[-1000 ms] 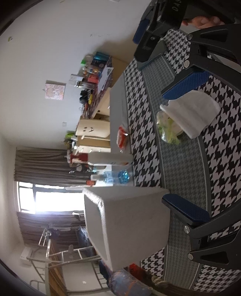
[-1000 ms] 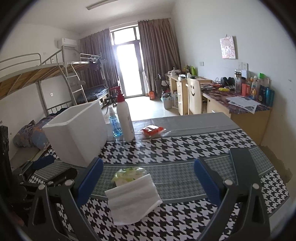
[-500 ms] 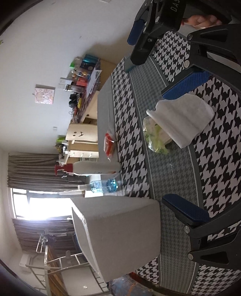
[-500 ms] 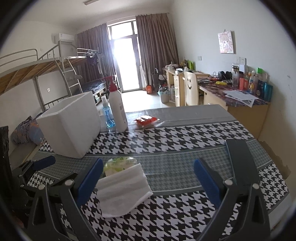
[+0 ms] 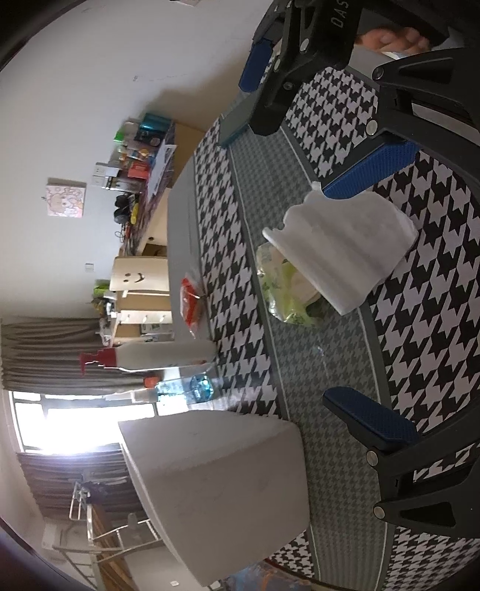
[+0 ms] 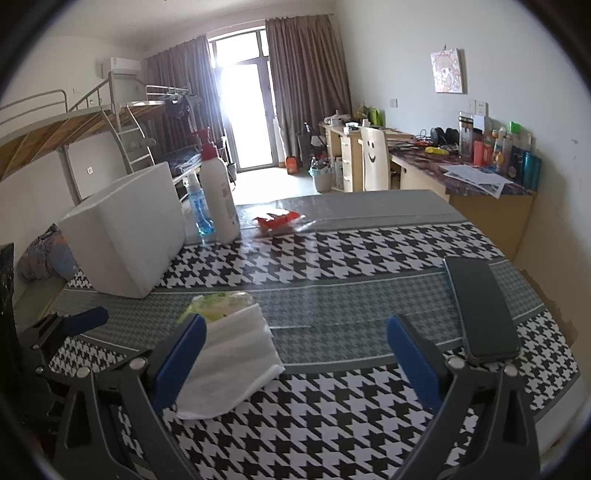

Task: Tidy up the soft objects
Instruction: 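Lower the left tool onto the white tissue and close on it, then lift the white tissue with the left tool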

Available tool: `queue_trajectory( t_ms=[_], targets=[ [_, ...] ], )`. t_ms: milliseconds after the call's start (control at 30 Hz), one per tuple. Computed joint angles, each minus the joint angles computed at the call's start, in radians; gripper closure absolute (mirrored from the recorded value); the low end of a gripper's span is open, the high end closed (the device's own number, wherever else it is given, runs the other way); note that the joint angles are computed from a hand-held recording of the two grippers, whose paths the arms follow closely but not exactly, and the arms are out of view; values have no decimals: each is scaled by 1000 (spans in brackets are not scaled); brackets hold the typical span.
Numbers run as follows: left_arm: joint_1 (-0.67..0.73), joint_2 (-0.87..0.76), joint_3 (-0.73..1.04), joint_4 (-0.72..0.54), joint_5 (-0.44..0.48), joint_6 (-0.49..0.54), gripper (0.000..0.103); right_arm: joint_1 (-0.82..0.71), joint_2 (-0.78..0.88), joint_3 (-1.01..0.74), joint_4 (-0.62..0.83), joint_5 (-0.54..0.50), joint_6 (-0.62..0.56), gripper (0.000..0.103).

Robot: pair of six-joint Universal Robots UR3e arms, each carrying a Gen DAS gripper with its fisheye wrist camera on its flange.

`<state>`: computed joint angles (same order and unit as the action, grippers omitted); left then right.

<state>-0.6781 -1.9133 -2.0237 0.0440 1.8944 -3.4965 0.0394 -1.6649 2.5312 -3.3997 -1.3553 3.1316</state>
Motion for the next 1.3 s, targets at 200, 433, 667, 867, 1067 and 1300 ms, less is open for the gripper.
queue_trajectory(
  t_ms=[200,433,667,867,1067,1300],
  targets=[
    [-2,-36,26,-6,-19,17,1,-24,18,23,-14,17,-16,3],
    [5,-76,61,-31,-52,40,5,-35,44,48,-43,14,-40,3],
    [4,-109,115,-106,-88,78,23,-87,41,87,-44,49,-51,3],
    [-9,-128,147,-163,-78,96,35,-107,43,100,-43,69,-51,3],
    [-18,-135,148,-176,-104,128,61,-128,35,113,-47,84,-53,3],
    [-27,-117,126,-167,-150,188,79,-159,32,111,-31,111,-52,3]
  ],
)
